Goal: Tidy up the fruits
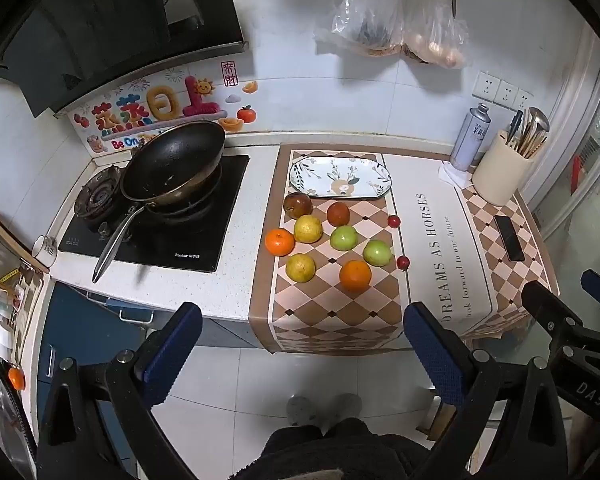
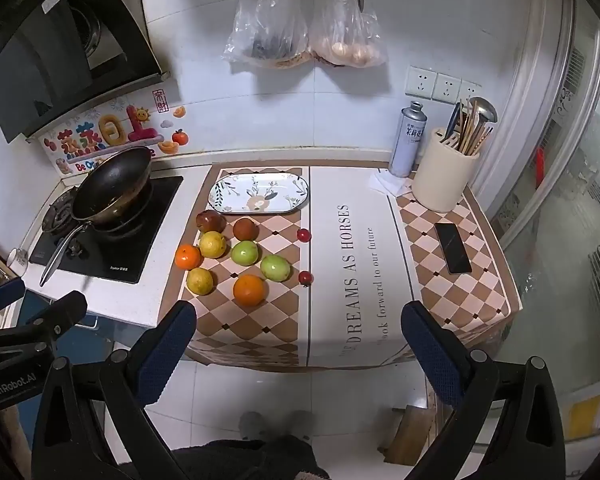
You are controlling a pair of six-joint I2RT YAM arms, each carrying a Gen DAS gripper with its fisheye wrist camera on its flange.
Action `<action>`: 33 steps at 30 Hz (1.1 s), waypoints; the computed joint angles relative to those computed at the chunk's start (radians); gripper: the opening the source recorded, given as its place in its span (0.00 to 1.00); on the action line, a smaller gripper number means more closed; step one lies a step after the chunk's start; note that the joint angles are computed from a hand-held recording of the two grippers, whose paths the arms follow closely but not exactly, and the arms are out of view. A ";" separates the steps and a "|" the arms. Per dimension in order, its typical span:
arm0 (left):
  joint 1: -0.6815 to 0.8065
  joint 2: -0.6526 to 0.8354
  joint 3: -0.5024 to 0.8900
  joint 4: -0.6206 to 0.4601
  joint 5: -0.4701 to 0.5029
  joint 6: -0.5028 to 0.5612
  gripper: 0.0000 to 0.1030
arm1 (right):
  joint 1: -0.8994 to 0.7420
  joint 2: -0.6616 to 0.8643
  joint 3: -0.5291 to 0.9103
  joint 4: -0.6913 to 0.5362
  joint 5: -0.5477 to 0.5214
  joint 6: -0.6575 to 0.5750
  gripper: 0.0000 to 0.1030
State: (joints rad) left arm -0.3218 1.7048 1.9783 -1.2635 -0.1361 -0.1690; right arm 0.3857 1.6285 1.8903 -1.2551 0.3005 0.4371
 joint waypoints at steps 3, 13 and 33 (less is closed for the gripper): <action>-0.001 0.002 0.006 -0.006 -0.005 0.002 1.00 | -0.001 -0.005 -0.007 0.011 -0.006 0.005 1.00; 0.005 0.013 0.037 -0.019 -0.003 0.008 1.00 | 0.007 -0.011 -0.006 0.009 -0.010 0.013 1.00; 0.018 0.011 0.087 -0.061 -0.001 0.026 1.00 | 0.018 -0.032 -0.022 0.003 -0.011 0.035 1.00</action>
State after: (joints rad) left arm -0.3041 1.7159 2.0649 -1.3249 -0.1375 -0.1429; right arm 0.4036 1.5966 1.8680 -1.2519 0.2899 0.4719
